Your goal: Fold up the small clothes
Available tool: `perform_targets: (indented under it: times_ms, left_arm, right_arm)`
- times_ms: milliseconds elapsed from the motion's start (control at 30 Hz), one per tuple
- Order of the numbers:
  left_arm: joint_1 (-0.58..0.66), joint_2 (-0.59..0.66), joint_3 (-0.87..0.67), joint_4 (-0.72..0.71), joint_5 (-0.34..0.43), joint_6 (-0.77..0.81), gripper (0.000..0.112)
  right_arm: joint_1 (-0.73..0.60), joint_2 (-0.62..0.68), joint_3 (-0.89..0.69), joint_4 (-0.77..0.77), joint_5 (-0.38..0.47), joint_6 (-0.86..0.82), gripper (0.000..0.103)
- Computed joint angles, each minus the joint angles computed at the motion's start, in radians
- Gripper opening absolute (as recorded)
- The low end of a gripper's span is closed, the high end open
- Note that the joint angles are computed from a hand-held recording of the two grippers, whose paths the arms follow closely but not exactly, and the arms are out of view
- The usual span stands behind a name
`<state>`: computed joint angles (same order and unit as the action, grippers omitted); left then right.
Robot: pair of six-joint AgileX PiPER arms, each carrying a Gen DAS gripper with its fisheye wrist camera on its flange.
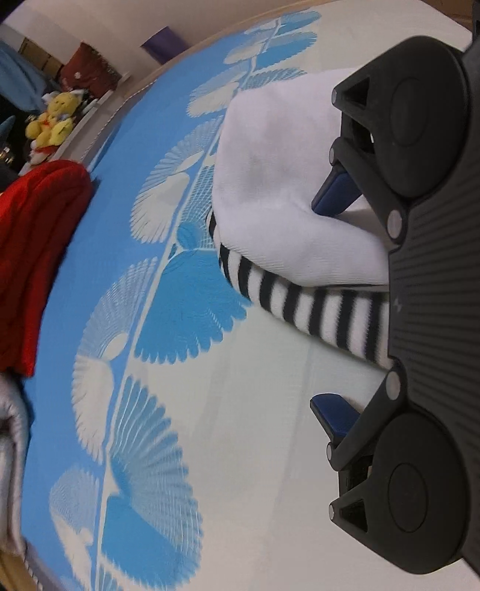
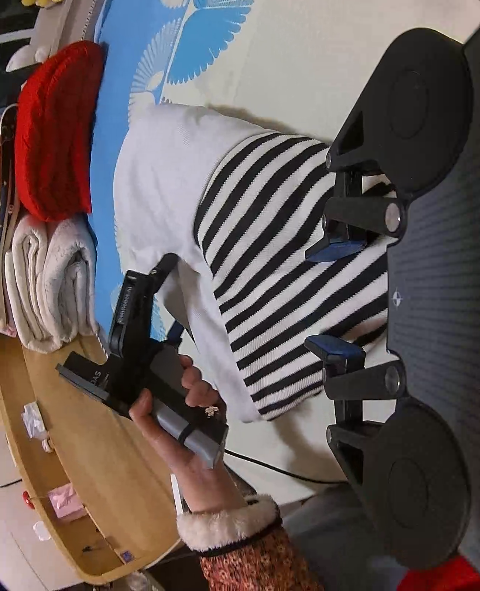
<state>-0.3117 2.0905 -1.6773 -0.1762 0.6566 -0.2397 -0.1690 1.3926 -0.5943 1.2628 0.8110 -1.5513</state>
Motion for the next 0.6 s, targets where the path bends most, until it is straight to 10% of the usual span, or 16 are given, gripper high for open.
perform_targets:
  times_ms: [167,333,600]
  left_arm:
    - [-0.074,-0.273,0.277,0.263,0.051,-0.217,0.103]
    - [-0.125,-0.564,0.640,0.083,-0.025,-0.303,0.103]
    - [-0.119,-0.583,0.849,-0.557,-0.155,0.005,0.103]
  right_arm:
    - [-0.236,-0.030,-0.057,0.026,0.243,0.092,0.063]
    - [-0.293,0.018,-0.244,0.074,0.160,0.181,0.082]
    - [-0.051,0.464,-0.892,-0.448,0.107,0.816,0.086]
